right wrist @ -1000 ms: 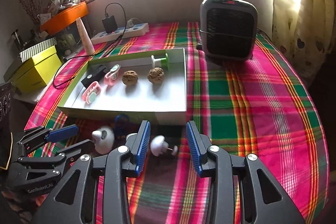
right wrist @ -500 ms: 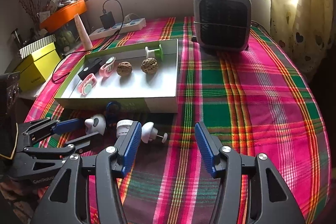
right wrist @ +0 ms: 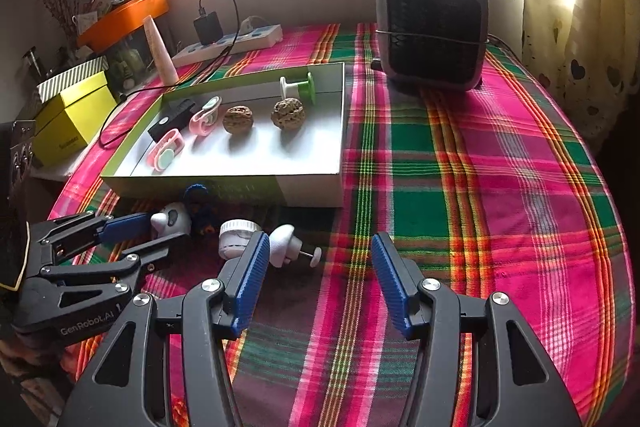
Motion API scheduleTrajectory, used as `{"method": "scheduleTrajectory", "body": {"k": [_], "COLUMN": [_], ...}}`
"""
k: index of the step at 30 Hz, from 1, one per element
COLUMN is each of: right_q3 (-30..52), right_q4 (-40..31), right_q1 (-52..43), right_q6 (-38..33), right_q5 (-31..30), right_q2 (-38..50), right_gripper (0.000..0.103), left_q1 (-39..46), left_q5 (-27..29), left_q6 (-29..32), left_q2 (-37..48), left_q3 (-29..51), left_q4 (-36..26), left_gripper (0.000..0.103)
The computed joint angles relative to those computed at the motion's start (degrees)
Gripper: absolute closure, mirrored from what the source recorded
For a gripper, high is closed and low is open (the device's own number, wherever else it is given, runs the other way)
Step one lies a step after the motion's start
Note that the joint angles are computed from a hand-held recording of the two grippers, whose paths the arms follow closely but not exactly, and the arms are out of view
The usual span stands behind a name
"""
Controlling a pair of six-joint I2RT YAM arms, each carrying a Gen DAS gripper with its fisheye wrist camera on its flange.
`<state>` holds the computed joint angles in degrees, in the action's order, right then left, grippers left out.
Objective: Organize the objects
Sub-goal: 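Close the left tool on the grey-and-white ball while the right tool approaches the white knob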
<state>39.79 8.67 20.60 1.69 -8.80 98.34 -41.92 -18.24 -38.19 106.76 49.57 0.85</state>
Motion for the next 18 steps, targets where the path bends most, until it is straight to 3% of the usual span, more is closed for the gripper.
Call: {"method": "scheduleTrajectory", "body": {"k": [18], "right_q3": [1.51], "right_q4": [0.44], "right_q1": [1.6], "right_q6": [-1.63], "right_q5": [2.05], "right_q2": [2.51], "right_gripper": [0.049], "left_q1": [0.18], "left_q5": [-1.48], "left_q6": [-2.2], "left_q2": [-2.82], "left_q3": [-3.59], "left_q4": [-0.17], "left_gripper": [0.06]}}
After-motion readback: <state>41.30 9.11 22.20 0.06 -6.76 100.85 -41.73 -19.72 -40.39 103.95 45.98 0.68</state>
